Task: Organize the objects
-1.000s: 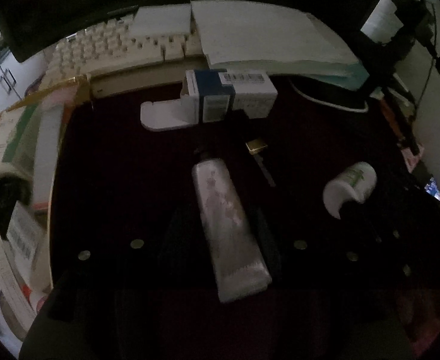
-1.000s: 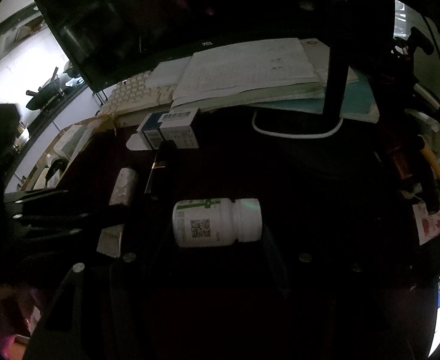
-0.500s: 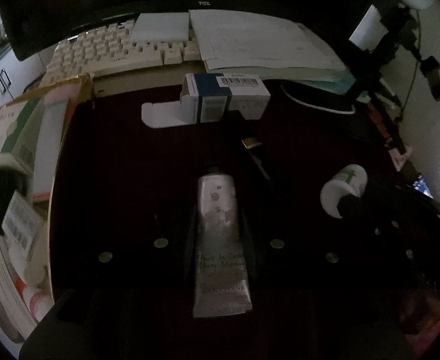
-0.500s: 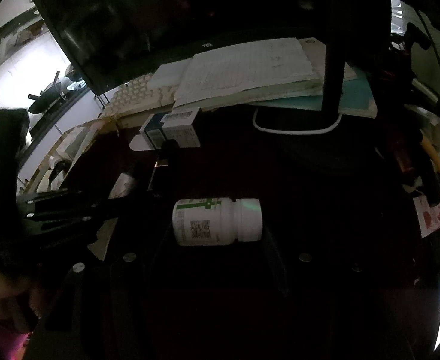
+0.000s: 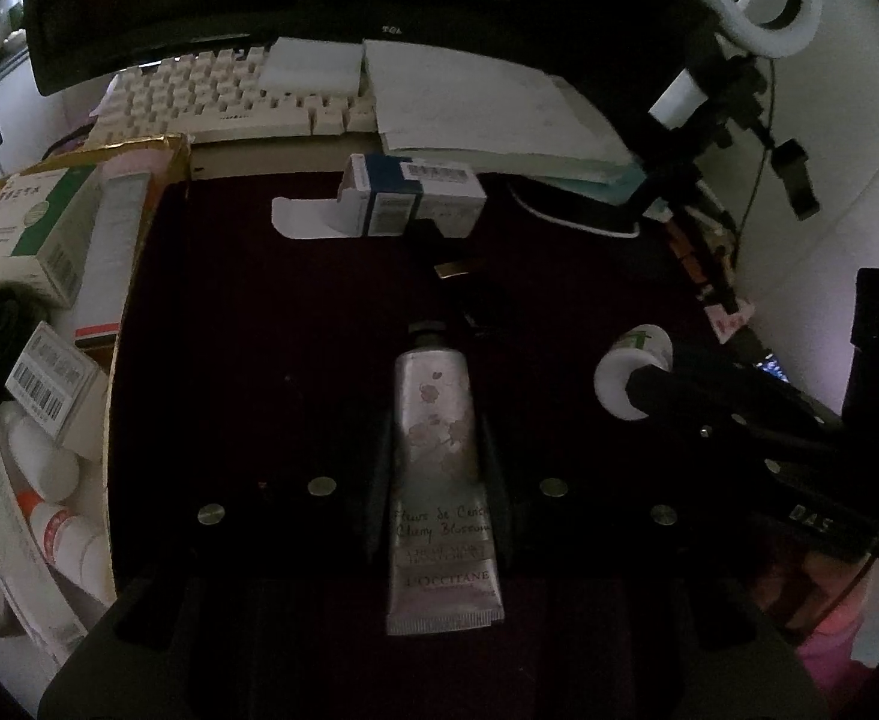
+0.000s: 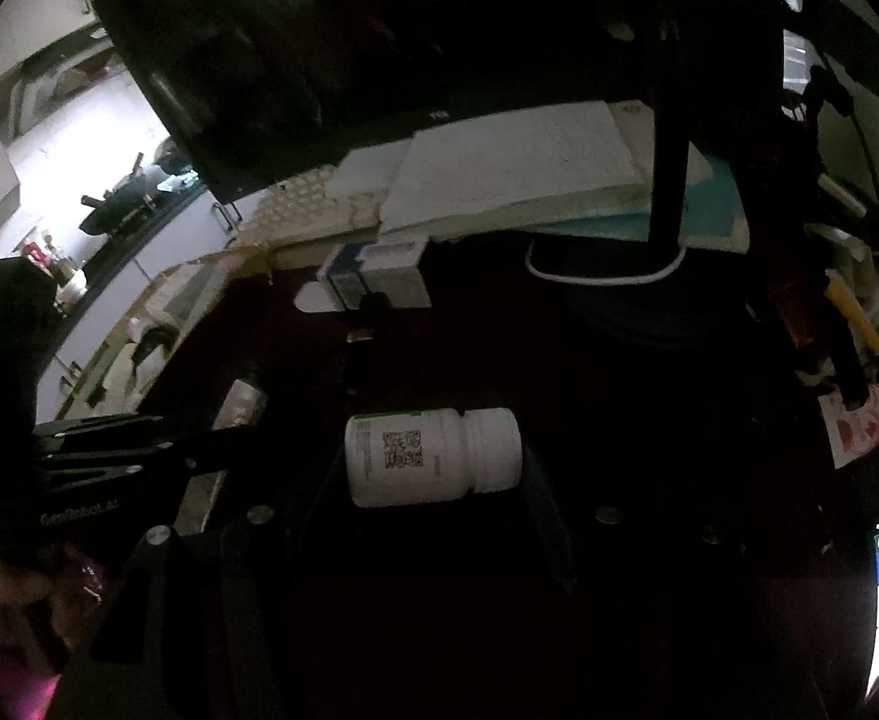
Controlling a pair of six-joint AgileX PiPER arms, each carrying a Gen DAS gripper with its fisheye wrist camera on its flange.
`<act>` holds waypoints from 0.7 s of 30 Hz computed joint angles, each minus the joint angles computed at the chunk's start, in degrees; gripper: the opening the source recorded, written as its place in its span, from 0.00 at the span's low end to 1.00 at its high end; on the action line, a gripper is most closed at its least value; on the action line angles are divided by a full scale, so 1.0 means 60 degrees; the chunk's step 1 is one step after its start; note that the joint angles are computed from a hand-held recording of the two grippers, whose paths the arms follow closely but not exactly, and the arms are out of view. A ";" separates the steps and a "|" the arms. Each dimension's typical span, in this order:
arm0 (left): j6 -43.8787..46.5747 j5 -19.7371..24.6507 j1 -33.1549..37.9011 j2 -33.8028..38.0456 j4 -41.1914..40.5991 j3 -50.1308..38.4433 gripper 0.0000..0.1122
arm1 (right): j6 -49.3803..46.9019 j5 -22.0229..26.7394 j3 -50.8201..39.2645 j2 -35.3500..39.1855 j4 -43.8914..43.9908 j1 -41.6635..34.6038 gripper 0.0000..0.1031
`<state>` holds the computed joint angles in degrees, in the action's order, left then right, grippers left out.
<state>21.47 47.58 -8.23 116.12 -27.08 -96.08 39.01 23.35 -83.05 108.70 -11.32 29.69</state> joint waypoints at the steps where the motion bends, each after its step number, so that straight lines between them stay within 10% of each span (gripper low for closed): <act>1: 0.0094 -0.0017 0.0024 -0.0087 -0.0084 0.0096 0.25 | 0.0061 -0.0044 0.0073 -0.0067 -0.0055 0.0014 0.56; 21: 0.1194 0.0035 0.0502 -0.0889 -0.1237 0.1017 0.25 | 0.0942 0.0126 0.0170 -0.0284 -0.0807 0.0325 0.56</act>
